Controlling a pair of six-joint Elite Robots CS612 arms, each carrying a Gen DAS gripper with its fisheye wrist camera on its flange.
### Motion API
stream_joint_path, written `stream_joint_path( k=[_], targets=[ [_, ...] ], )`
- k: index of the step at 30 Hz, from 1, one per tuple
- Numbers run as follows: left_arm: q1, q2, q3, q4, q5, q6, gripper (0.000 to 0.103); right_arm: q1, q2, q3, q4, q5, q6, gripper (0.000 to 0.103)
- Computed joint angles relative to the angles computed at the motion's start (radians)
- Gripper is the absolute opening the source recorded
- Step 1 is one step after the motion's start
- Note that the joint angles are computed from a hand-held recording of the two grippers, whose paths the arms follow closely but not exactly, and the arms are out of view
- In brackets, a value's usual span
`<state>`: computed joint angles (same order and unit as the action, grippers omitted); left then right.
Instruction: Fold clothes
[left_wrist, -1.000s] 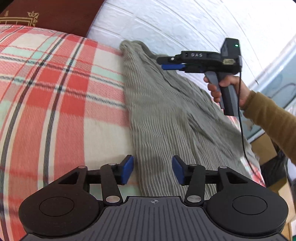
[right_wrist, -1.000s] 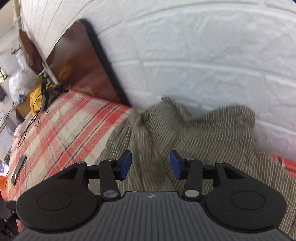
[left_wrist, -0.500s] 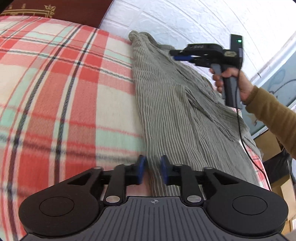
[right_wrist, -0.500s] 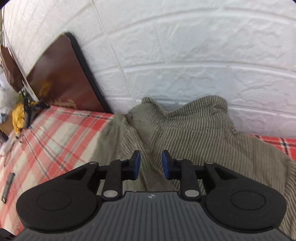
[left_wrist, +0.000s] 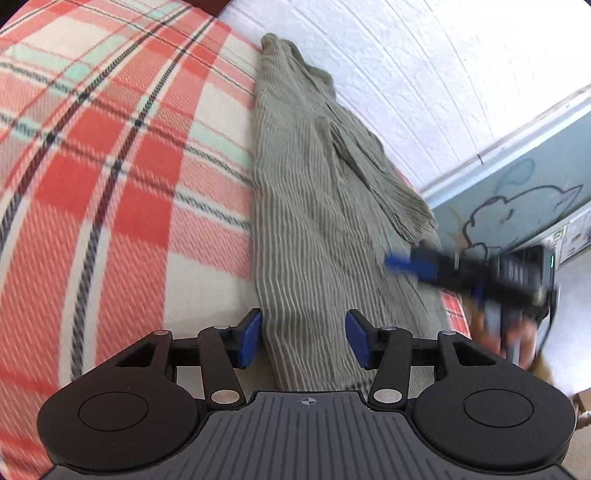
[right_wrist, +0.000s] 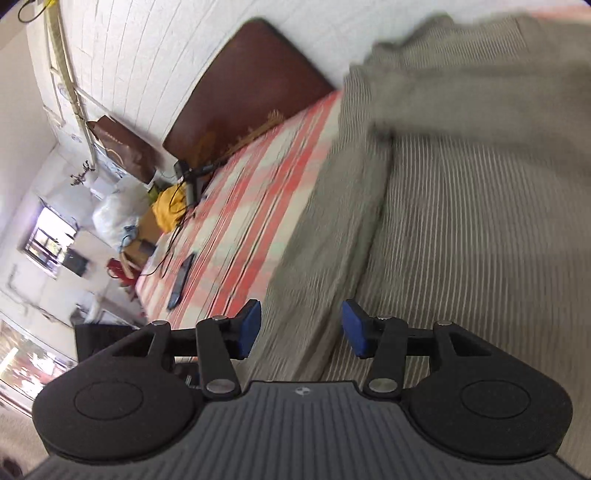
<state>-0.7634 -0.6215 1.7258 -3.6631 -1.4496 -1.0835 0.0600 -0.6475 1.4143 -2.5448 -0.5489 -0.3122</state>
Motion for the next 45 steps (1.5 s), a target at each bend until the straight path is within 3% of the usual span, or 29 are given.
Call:
stream_joint_path(
  k=[4, 8, 11, 13, 16, 19, 20, 21, 23, 28, 32, 34, 38, 40, 43, 45],
  targets=[
    [-0.009, 0.009, -0.001, -0.031, -0.037, -0.014, 0.064, -0.010, -0.025, 0.085, 0.006, 0.039, 0.023, 0.055],
    [-0.025, 0.011, 0.005, -0.048, -0.020, -0.015, 0.063, -0.004, -0.019, 0.106, -0.040, 0.089, 0.060, 0.054],
    [-0.026, 0.020, 0.012, -0.091, -0.022, -0.063, 0.063, -0.002, -0.004, 0.100, -0.010, 0.169, 0.092, 0.052],
    [-0.025, 0.026, 0.013, -0.113, -0.025, -0.084, 0.063, -0.002, 0.016, 0.095, -0.047, 0.212, 0.183, 0.051],
    [-0.020, 0.037, 0.010, -0.144, -0.029, -0.125, 0.064, 0.011, 0.029, 0.086, -0.138, 0.171, 0.284, 0.041],
    [-0.018, 0.044, 0.003, -0.151, -0.021, -0.143, 0.063, 0.023, 0.012, 0.094, -0.136, 0.093, 0.244, 0.028],
    [-0.018, 0.043, 0.001, -0.140, -0.015, -0.143, 0.059, 0.025, 0.008, 0.100, -0.132, 0.069, 0.236, 0.022],
    [-0.021, 0.034, 0.000, -0.096, -0.004, -0.133, 0.046, 0.028, 0.006, 0.100, -0.122, 0.048, 0.237, 0.008],
    [-0.026, 0.018, -0.001, -0.015, 0.020, -0.114, 0.007, 0.027, 0.008, 0.102, -0.120, 0.047, 0.248, 0.006],
    [-0.060, -0.019, 0.025, 0.042, 0.092, -0.055, 0.003, 0.021, -0.009, 0.122, -0.030, 0.075, 0.159, 0.006],
    [-0.072, -0.025, 0.034, 0.057, 0.117, -0.067, 0.002, 0.020, -0.018, 0.127, 0.038, 0.090, 0.095, 0.006],
    [-0.070, -0.018, 0.032, 0.053, 0.113, -0.091, 0.002, 0.020, -0.017, 0.127, 0.037, 0.088, 0.093, 0.006],
    [-0.073, -0.017, 0.040, 0.033, 0.119, -0.100, 0.031, 0.018, -0.021, 0.132, 0.028, 0.089, 0.081, 0.010],
    [-0.075, -0.042, 0.056, 0.076, 0.138, -0.071, 0.041, 0.008, -0.032, 0.135, 0.029, 0.084, 0.061, 0.024],
    [-0.089, -0.098, 0.082, 0.186, 0.232, 0.015, 0.054, -0.017, -0.039, 0.147, -0.159, 0.058, 0.159, 0.043],
    [-0.089, -0.121, 0.082, 0.219, 0.267, 0.093, 0.056, -0.037, -0.040, 0.144, -0.306, 0.016, 0.240, 0.043]
  ],
)
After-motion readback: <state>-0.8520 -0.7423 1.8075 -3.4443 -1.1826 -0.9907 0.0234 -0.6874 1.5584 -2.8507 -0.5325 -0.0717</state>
